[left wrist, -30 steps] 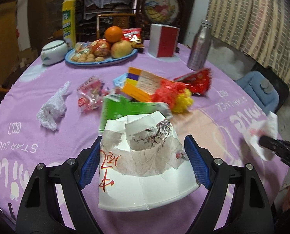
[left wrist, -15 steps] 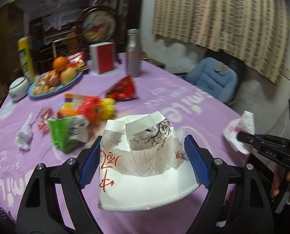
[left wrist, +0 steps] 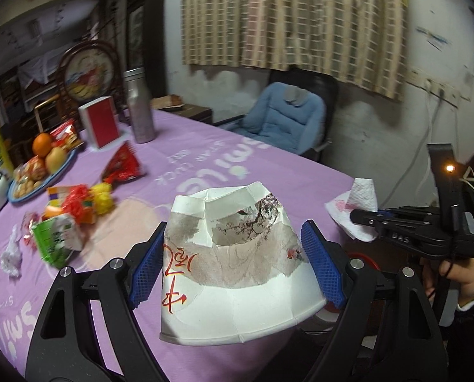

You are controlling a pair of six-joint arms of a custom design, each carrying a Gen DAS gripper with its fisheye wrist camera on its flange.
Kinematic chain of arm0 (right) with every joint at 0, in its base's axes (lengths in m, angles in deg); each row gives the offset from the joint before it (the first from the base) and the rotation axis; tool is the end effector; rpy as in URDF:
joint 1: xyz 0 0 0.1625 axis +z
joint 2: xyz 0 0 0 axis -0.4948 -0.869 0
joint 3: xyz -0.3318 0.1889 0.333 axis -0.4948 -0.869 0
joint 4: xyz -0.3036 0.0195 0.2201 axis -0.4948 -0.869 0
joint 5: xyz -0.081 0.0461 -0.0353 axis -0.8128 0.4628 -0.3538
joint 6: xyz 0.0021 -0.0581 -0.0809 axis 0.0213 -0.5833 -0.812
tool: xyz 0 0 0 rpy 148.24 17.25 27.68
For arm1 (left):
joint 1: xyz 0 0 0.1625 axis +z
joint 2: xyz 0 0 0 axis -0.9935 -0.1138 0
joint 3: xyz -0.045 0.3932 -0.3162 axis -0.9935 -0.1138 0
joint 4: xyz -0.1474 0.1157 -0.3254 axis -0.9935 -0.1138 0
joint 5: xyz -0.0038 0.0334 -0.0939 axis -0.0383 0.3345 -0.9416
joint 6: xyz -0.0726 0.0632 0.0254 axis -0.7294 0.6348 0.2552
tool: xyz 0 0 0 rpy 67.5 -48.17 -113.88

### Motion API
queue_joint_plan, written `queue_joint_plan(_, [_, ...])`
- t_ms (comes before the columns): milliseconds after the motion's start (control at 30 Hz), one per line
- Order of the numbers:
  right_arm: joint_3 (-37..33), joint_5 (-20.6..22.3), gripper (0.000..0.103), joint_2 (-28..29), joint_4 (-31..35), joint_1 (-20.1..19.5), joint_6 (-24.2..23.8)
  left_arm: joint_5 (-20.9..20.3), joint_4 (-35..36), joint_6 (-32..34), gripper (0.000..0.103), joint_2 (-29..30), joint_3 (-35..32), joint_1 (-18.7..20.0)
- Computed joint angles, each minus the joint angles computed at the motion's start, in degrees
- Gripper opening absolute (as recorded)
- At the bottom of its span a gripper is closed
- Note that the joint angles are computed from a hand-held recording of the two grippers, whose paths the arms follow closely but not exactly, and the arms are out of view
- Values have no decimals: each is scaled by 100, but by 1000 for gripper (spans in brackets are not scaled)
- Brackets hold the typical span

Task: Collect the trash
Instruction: 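Carry the tissue and cup with both tools over the red wastebasket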

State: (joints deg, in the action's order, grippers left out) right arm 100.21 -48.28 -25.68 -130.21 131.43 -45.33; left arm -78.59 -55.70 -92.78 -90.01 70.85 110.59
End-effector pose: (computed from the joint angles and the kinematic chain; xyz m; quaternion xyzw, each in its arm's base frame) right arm 0.2262 -0.5869 0.4029 0.2366 -0.9125 0.2798 0.1822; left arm -0.4788 -0.4925 0.2535 0.2304 0.8312 -0.3871 0.3257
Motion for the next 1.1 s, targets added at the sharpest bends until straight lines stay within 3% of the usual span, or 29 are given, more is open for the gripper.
queue_joint_plan(367, [339, -299, 11, -269, -103, -490, 109, -653, -173, 773, 80, 649, -528, 24])
queue_joint_plan(867, [512, -353, 11, -391, -58, -1010, 268, -1234, 65, 1261, 80, 1236, -1063, 64])
queue_joint_plan(1100, [660, -617, 11, -439, 80, -1434, 441, -1755, 188, 1527, 80, 1624, -1416, 164])
